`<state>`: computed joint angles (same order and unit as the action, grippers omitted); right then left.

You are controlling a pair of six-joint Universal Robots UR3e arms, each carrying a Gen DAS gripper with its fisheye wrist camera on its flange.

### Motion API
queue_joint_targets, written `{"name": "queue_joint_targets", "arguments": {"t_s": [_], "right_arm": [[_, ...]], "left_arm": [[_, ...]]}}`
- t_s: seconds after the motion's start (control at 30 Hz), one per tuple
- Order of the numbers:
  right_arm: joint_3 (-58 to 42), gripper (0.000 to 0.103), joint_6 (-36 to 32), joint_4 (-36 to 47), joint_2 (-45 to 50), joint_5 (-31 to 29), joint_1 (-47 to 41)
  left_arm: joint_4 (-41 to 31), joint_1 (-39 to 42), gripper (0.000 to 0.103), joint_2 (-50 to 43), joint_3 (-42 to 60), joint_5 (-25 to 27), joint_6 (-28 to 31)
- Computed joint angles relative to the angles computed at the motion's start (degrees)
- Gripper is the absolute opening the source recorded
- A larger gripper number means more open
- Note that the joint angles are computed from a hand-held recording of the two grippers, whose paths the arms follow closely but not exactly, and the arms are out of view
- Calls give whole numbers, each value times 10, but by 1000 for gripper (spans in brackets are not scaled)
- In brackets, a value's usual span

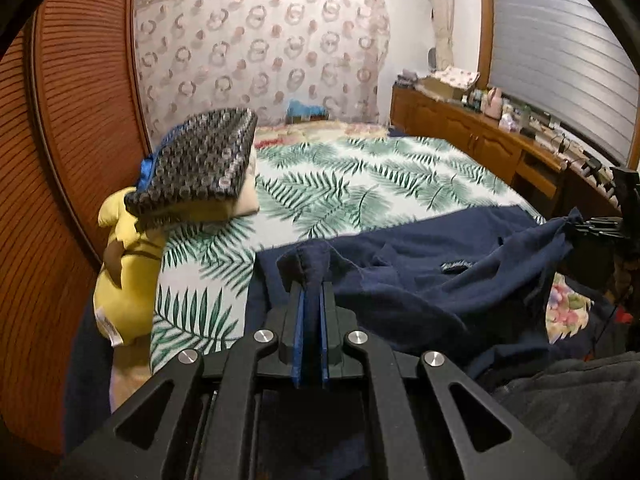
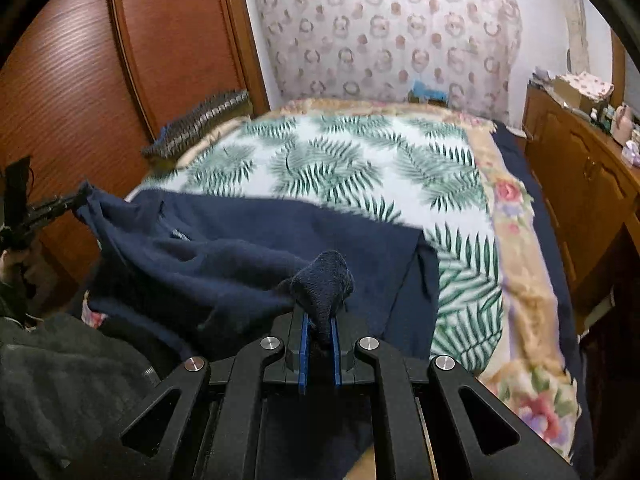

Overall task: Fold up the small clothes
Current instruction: 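Lift the navy T-shirt with both grippers and fold it over itself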

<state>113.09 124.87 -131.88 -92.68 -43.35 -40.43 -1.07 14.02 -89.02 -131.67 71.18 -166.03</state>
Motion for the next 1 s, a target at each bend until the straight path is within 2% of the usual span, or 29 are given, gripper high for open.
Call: {"name": "queue_joint_targets", "arguments": {"t_s": [0.13, 0.17, 0.4, 0.43, 0.47, 0.57, 0.6, 0.67, 0.73, 0.77, 0.83, 1.0], "right_arm": [[-29, 9, 46, -28, 28, -28, 31], [-34, 9, 47, -22, 28, -31, 32], [-44, 9, 55, -17, 20, -42, 46], [-47, 10, 57, -32, 34, -46, 50], [-45, 13, 60, -38, 35, -51, 53], [-47, 15, 59, -34, 33, -52, 55], [-48, 18, 58, -30, 30, -51, 54], [-48, 27, 53, -29, 29, -48, 51], [-51, 43, 45, -20, 25, -42, 46], [-50, 45, 41, -21, 23, -36, 42], [-57, 51, 38, -22, 26, -27, 35], [-84, 56, 66, -46, 58, -17, 27]], "left_arm": [[-2, 11, 8, 9, -14, -10, 6], [0, 13, 13, 14, -18, -12, 9], [17, 26, 28, 28, -27, -27, 10], [16, 28, 32, 23, -23, -31, 10], [19, 27, 40, 17, -19, -32, 10], [25, 26, 46, -11, -1, -36, 6], [26, 28, 48, -26, 9, -40, 4], [30, 29, 66, -53, 26, -45, 1], [19, 25, 73, -92, 60, -42, 4], [17, 21, 76, -108, 74, -36, 4], [10, 17, 76, -149, 109, -28, 4], [-21, 16, 76, -226, 187, -18, -7]]}}
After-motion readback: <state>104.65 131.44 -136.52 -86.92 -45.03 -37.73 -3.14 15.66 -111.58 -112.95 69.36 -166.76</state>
